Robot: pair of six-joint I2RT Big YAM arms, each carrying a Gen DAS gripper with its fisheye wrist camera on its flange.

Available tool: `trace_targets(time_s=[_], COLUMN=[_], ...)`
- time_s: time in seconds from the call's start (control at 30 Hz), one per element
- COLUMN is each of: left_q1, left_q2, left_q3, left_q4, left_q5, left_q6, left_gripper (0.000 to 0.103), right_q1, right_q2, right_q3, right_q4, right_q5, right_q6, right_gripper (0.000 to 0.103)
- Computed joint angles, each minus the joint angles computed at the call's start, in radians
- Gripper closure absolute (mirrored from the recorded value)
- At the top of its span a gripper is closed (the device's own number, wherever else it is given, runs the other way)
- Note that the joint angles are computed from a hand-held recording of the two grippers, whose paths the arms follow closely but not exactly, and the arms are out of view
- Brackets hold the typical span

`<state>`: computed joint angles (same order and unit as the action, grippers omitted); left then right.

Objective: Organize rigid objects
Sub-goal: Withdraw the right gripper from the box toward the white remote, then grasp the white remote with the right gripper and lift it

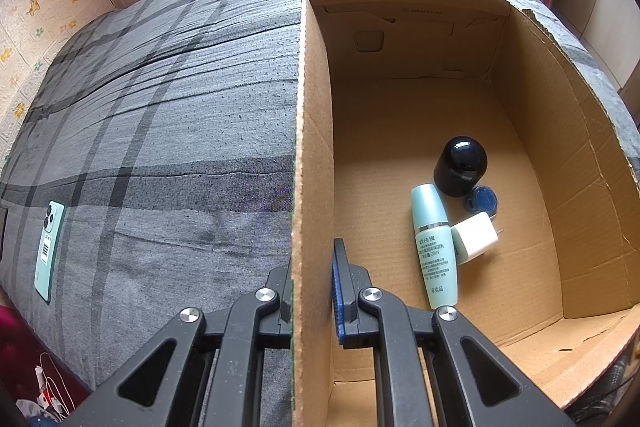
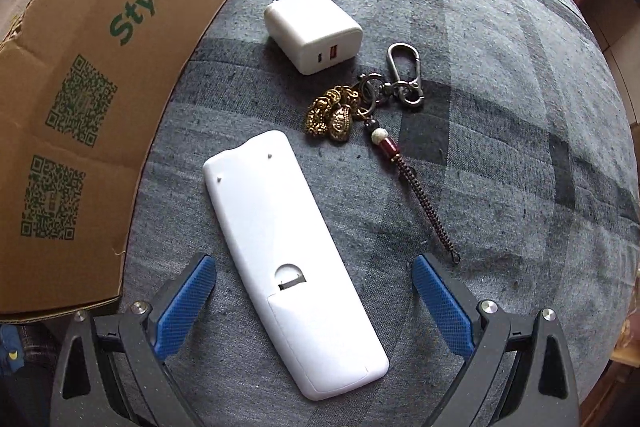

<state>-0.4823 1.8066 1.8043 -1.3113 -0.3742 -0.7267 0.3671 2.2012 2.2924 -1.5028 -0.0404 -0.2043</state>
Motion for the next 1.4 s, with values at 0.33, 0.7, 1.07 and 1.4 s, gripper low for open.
trace_targets(time_s=[0.33, 0.7, 1.07, 1.4], left_q1=[0.0, 0.001, 0.002, 0.001], left_q2=[-0.002, -0.002, 0.0, 0.0], left_q3=[-0.003, -0.002, 0.003, 0.002], left_q4=[0.003, 0.003, 0.002, 0.002], left_q5=[0.003, 0.003, 0.004, 0.003], left_q6=[-0.003, -0.003, -0.001, 0.0], left_gripper=[0.091, 0.091, 0.091, 0.091], right_q1=[0.019, 0.009, 0.011, 0.006], right_q2=[0.037, 0.008, -0.054, -0.111], right_q3=[0.039, 0.008, -0.06, -0.077], right_q4=[-0.034, -0.008, 0.019, 0.003], right_q5=[0.009, 0.006, 0.003, -0.006], right_q6=[-0.134, -0.118, -0.02, 0.02], right_gripper=[0.008, 0.052, 0.053, 0.053])
